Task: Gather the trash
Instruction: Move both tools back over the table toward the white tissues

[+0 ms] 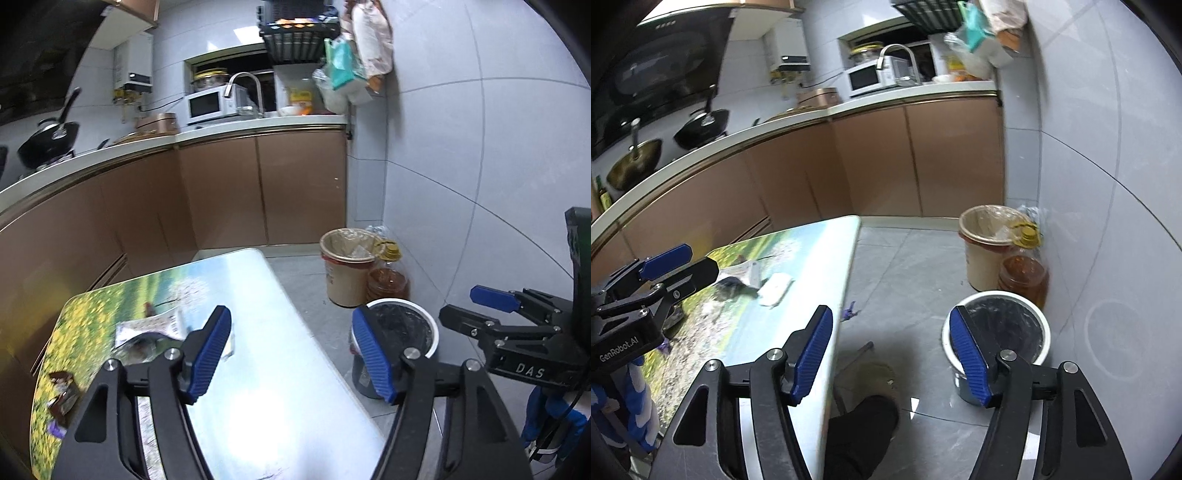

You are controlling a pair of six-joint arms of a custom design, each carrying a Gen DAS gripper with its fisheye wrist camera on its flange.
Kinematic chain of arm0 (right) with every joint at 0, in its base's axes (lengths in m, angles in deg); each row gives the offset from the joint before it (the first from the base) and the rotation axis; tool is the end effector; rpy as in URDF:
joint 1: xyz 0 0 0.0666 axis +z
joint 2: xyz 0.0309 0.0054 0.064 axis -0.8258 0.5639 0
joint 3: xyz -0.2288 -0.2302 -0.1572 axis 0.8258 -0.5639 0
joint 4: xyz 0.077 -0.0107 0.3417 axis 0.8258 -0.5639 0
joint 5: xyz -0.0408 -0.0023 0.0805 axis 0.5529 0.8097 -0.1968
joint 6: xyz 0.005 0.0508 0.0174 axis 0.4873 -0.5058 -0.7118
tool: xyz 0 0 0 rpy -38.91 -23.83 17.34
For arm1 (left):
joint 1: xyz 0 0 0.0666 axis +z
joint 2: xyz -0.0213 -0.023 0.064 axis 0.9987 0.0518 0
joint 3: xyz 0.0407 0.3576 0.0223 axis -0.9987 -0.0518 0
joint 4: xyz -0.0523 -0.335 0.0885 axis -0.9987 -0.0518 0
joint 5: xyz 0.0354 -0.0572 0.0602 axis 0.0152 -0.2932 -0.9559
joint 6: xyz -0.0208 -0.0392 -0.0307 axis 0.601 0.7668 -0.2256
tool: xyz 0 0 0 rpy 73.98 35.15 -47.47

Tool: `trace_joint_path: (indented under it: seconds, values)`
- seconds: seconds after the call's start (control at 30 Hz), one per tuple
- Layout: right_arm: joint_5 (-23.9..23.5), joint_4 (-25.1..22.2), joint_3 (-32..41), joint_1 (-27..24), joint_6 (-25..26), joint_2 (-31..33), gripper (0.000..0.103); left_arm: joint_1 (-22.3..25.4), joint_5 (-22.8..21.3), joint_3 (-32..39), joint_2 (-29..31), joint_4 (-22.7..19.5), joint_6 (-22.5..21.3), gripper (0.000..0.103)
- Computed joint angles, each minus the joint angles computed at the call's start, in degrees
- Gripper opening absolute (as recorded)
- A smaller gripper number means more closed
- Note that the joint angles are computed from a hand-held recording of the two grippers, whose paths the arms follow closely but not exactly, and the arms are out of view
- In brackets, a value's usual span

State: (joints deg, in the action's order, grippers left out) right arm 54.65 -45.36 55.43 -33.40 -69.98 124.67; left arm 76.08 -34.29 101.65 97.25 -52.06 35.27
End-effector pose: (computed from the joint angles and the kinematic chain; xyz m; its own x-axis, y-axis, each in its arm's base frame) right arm 0.4600 0.1803 0.5071 -0.5871 0.0975 -0.8036 -0.0413 0.9878 0.1500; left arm 0.4970 -0.1001 0.5377 -0.4608 0.2195 -0.8599 0.3319 0.9412 0.0624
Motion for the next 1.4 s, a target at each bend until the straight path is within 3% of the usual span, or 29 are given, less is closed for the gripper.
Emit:
trace_joint_path:
  seconds: [0.37,0.8,1.17,1.4]
  values:
    - [0.3,-3.8,6.7,4.2,2.4,3.7,0.068,8.5,2.2,-8.8,-5.3,3.2,1.7,0.067]
    - [-3.4,-9.3,16.7,5.3,3.9,13.2,0.069,18.4,4.0,-11.3,-1.4,0.3,4.2,0.067]
    - [-7.4,-14.4,27.6,4.8,4.5,23.5,0.069,23.4,4.8,-5.6,6.0,-3.2,6.9,0.067]
    - [-10.2,-21.1,43.1,4.8,6.4,34.1,0.069,22.7,4.8,2.8,12.7,-6.1,6.8,0.067]
